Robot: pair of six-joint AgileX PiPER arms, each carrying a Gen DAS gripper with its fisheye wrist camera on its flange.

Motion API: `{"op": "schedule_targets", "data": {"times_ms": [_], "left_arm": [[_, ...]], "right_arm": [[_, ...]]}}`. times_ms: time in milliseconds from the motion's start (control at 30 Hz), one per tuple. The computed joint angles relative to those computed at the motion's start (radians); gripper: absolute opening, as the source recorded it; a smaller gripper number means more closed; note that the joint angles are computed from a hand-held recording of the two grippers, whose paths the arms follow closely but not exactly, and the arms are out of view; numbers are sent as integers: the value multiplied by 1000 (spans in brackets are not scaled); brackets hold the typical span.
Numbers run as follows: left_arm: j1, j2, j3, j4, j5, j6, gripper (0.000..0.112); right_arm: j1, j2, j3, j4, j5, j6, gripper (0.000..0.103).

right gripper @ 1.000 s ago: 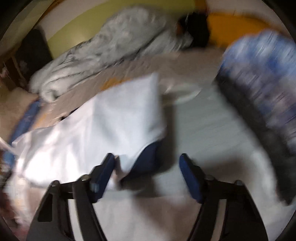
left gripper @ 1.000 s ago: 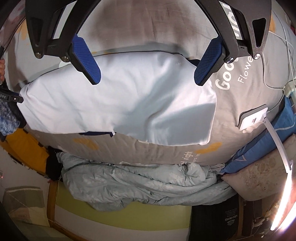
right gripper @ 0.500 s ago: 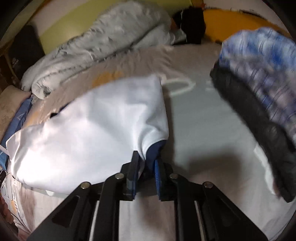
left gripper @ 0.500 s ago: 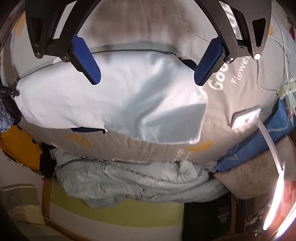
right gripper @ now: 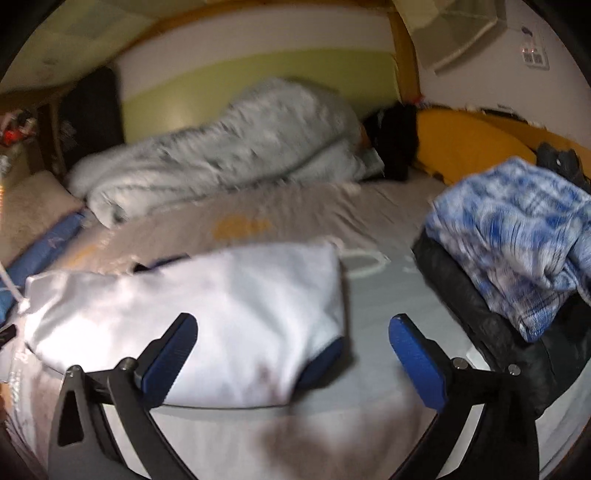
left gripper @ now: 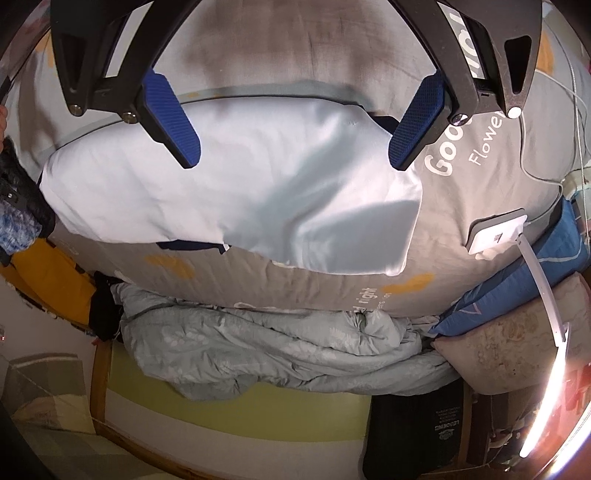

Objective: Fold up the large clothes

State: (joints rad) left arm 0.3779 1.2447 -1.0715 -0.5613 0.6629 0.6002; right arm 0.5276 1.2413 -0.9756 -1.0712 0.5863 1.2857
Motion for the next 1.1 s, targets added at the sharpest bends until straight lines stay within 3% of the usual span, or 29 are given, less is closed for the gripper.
{"op": "schedule_targets", "data": {"times_ms": [267,433,667,900,933,967,1033,1100], "left_arm": [[8,-7,16,-52,-21,43,103],[-17,0,17,-10,-39,7,103],[-10,-10,22,-19,-37,8,103],[-7,2,26,-50,-45,28,103],[0,13,11,-63,-17,42,103],[-13,30,-2,-48,0,39,103],[-44,36,-5,14,-21,-1,103],[-33,33,-3,-24,-15,29,103]], "right_arm": [[177,-58,76,-236,65,223,103],[186,-56,92,-232,62,252,103],[114,-43,96,-120,-36,204,103],[98,-90,154,-135,-69,342,103],[101,-115,180,-154,-87,391,103],[112,-132,200,-185,-85,440,103],[169,-134,212,-243,-3,521,103],[176,-113,196,-231,24,524,103]]}}
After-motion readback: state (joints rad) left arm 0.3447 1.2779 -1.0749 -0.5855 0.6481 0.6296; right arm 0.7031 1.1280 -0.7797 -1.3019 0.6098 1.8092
